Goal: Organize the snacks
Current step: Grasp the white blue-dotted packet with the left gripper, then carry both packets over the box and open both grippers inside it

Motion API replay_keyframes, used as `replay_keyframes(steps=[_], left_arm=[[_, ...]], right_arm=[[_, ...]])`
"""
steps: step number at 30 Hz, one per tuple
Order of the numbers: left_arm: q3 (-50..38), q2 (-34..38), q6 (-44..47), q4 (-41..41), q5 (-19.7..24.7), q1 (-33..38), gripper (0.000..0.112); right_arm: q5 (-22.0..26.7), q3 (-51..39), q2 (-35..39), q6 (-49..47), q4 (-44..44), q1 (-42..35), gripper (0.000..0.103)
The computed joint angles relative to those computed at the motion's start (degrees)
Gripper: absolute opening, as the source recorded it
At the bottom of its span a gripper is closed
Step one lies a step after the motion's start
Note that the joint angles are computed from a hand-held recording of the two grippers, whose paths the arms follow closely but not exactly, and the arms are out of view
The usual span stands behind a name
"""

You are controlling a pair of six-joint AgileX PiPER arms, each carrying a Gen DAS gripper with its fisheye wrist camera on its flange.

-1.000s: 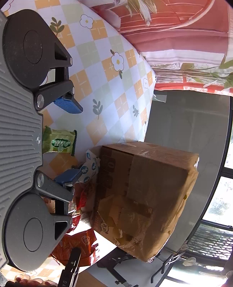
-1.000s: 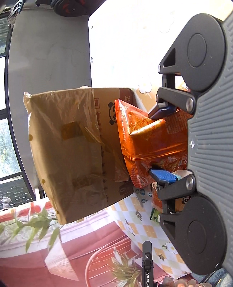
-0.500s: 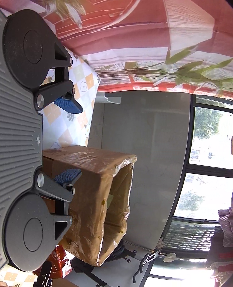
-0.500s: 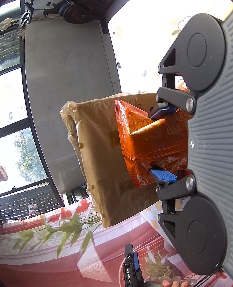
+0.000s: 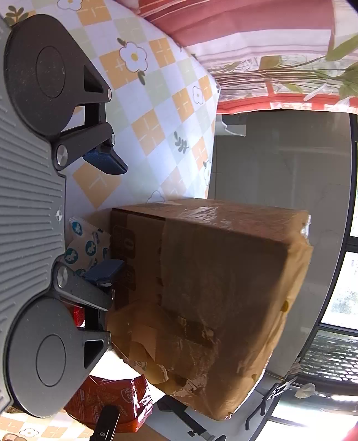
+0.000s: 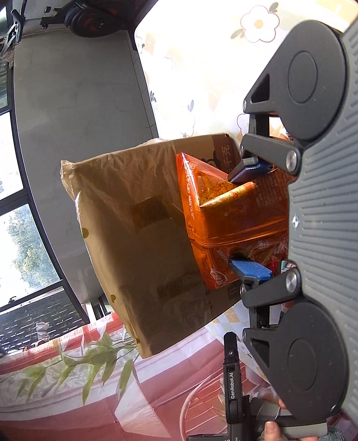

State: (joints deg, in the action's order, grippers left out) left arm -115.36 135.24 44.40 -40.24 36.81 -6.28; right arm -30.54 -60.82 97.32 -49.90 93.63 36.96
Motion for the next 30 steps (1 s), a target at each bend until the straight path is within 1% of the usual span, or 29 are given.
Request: replay_keyframes(steps=[3, 6, 7, 8, 10, 11, 12, 14, 16, 17, 18, 19, 20, 22, 23, 24, 26, 28, 30], left_arm=[[-4.8, 4.3, -5.6, 1.6, 4.7, -0.4, 0.07], [-5.2, 5.9, -8.1, 3.9, 3.4, -1.6, 0.07], [-5.9, 6.5, -8.6, 4.2, 3.7, -1.8, 0.07], [-8.9, 8.2, -10.2, 4.9, 5.6, -1.8, 0.07], [-18.7, 13.3, -15.8, 7.3, 12.5, -1.4, 0.069], [-21.0, 14.6, -17.6, 8.0, 14.0, -1.6, 0.069], [-21.3, 15.0, -17.7, 7.7, 14.2, -1.5, 0.069], [-17.9, 13.7, -16.6, 7.6, 11.7, -2.3, 0.069], [-17.5, 13.7, -15.3, 6.8, 11.7, -2.4, 0.069], [-16.1, 13.1, -14.1, 6.0, 11.0, -2.4, 0.067], [-15.8, 13.0, -13.0, 5.0, 11.4, -2.2, 0.064], [-16.6, 13.4, -12.3, 3.5, 13.0, -1.7, 0.056], [-16.6, 13.3, -12.2, 2.6, 13.9, -1.3, 0.052], [-12.9, 11.0, -9.4, -0.2, 13.7, -0.5, 0.044], [-10.1, 9.3, -6.8, -2.1, 13.2, -0.1, 0.039], [-7.4, 7.6, -4.4, -3.5, 12.5, 0.3, 0.037], [-3.0, 4.8, -1.2, -5.0, 10.9, 0.8, 0.029], [0.3, 2.6, 1.0, -5.7, 9.0, 1.0, 0.025], [2.6, 0.9, 2.3, -6.1, 7.4, 1.3, 0.024]], right_arm=[[0.5, 0.3, 0.2, 1.4, -0.2, -0.5, 0.061], [1.4, 0.9, 0.1, 2.3, -0.7, -1.1, 0.061], [1.6, 1.5, -0.1, 2.8, -1.2, -1.1, 0.061], [1.6, 1.7, -0.2, 2.9, -1.1, -0.9, 0.061], [2.2, 2.0, -0.2, 3.5, -1.3, -1.2, 0.061], [2.5, 2.3, -0.2, 4.1, -1.6, -1.3, 0.061], [2.7, 2.5, -0.2, 4.5, -1.9, -1.4, 0.061], [3.0, 2.9, -0.2, 5.8, -2.9, -1.6, 0.061], [3.2, 2.9, -0.1, 6.5, -3.3, -1.6, 0.061], [3.2, 2.9, 0.0, 6.6, -3.2, -1.5, 0.061], [3.3, 3.0, -0.1, 6.6, -3.1, -1.5, 0.061], [3.2, 3.0, -0.1, 6.6, -3.0, -1.5, 0.061], [3.0, 3.0, -0.1, 6.6, -2.8, -1.4, 0.061], [2.3, 3.1, -0.3, 7.0, -2.9, -1.0, 0.061], [2.0, 3.1, -0.4, 7.1, -2.9, -0.8, 0.061], [1.6, 3.3, -0.5, 7.4, -3.1, -0.6, 0.061], [1.3, 3.7, -0.8, 8.1, -3.8, -0.3, 0.061], [1.2, 3.8, -0.9, 8.4, -3.7, 0.0, 0.061], [1.1, 3.8, -1.1, 8.7, -3.7, 0.4, 0.061]])
